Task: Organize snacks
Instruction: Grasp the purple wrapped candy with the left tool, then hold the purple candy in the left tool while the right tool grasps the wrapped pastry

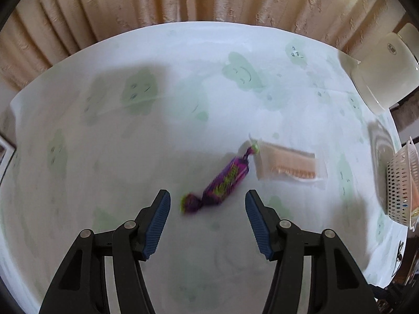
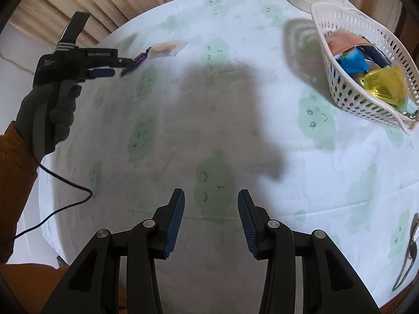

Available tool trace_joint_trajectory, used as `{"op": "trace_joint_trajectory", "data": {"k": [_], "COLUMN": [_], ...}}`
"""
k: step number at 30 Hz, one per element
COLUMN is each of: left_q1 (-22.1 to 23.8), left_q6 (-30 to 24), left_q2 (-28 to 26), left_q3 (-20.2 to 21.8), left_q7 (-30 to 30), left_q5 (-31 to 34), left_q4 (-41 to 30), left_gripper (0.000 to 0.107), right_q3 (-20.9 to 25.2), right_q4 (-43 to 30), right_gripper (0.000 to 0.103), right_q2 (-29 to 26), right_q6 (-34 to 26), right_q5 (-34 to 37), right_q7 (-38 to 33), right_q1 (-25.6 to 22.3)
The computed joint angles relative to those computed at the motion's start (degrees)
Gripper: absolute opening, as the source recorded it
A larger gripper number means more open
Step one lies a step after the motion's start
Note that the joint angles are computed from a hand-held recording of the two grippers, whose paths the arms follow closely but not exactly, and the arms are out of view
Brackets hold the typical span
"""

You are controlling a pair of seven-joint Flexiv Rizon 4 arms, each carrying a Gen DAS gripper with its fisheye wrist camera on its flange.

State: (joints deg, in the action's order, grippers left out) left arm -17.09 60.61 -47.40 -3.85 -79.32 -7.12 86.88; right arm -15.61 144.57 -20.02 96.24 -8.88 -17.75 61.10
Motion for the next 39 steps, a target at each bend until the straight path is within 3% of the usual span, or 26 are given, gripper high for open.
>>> {"op": "trace_joint_trajectory", "data": {"k": [8,10,12,27,31,39], "left_q1": [-0.69,-0.41,0.81,7.86,8.92,9.60], "left_q6": [-0.01,0.91,1.07,8.03,8.85,9.14], "left_q2": [-2.49,-2.28,-1.98,8.01,10.34,12.44], "left_q3": [0.22,0.05,-1.13,-7.44,-8.17,-8.19], "left_q7": [2.99,3.40,4.15,9.62,10.69,10.95], "left_q5": [1.65,1.58,0.26,-9.59,-11.73,-14.51], "left_q4": [-3.42,-2.73,-1.78,15.09,18.89,23.06], "left_gripper": [0.032,0.017,0.011,0.010,0.010,0.010], "right_q3": [5.39,6.25,6.87,11.40,15.71,20.96], "right_q4": [-3.76,-4.83,-6.01,-25.34,-34.06,-47.20], "right_gripper": [0.044,0.044,0.044,0.044,0.053,0.054], "right_q2": [-1.88,-2.58,-3.28,-12.72,-17.18,-24.94], "right_q6": [-2.00,-2.13,-2.31,-8.68,-13.22,-23.73], "right_q5": [-2.10,-2.83,-3.55,-12.07,-13.82,-12.26], "right_q7": [-0.28,-0.45,-0.91,-12.05,-18.00,-26.85], "right_q1": [-7.80,-9.32,-10.67,-22.97,-28.13,-32.86]}}
